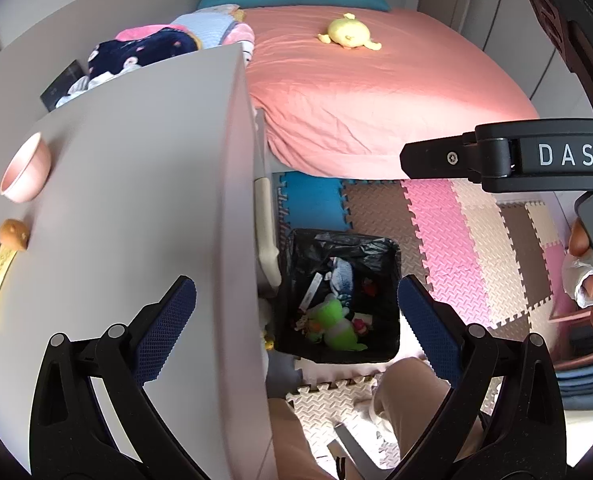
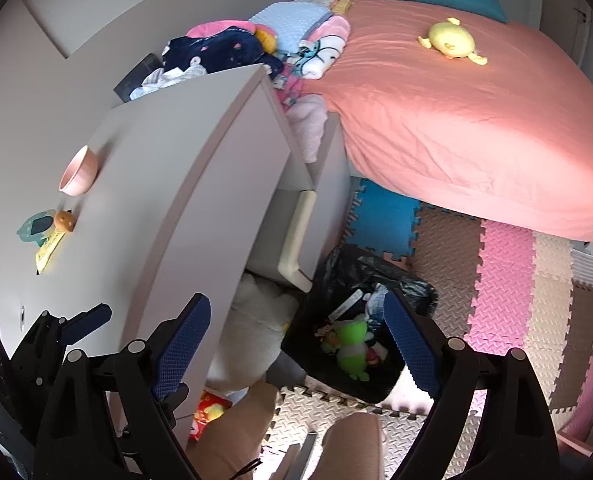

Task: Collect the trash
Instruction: 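Move both grippers back over the desk toward the yellow packet and bread toy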

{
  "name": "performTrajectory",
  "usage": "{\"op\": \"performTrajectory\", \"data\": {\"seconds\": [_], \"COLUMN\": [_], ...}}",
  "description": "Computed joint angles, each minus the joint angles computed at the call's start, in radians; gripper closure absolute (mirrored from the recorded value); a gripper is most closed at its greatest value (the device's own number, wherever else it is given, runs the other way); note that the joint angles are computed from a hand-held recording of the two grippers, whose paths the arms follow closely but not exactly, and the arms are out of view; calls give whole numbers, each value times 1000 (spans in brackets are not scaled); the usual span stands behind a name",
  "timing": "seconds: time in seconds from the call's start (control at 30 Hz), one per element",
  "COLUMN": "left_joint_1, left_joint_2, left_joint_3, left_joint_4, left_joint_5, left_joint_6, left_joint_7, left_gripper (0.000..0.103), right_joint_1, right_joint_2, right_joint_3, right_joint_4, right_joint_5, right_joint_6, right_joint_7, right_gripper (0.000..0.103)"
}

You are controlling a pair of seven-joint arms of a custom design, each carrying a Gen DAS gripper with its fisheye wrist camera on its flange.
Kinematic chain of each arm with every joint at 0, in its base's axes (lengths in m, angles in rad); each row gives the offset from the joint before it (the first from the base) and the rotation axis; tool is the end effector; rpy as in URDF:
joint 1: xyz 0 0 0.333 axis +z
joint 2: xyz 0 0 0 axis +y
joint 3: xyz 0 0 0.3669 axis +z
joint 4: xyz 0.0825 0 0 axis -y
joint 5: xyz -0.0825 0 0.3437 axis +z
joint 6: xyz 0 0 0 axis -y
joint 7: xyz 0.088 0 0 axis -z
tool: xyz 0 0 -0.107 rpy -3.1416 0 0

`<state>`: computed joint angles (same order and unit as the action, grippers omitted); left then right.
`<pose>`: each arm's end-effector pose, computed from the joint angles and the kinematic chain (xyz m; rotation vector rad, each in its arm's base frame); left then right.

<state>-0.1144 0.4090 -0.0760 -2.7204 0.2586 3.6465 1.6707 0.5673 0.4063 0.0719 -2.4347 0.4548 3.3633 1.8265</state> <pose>0.4197 -0.1143 0.2461 -1.3806 2.4253 -0.6342 0.4471 0.2705 0.2806 -1.7767 1.9628 -0.1698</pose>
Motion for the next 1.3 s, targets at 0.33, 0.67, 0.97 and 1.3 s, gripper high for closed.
{"op": "performTrajectory", "data": {"seconds": [0.33,0.67,0.97,1.3], "left_joint_1": [149,328,506,614], "left_joint_2": [-12,-22,-25,22], "left_joint_3": [4,34,51,62], "left_joint_4": [-8,10,68,206], "left_joint_5": [96,203,304,365], "left_joint_6": [23,24,-3,-86], "left_joint_7": [-46,-87,-132,-153], "left_gripper": [5,5,5,5], "right_joint_1": [111,236,265,262], "right_joint_2": [49,139,265,445], "right_joint_3": [-52,-137,-133,-94], "right_joint_4": [128,331,583,970], "right_joint_5": [-15,-109,-242,-373], "right_joint_6": [-55,-192,-346,-567], "right_joint_7": [-22,5,71,110], "right_gripper": [15,15,15,15]}}
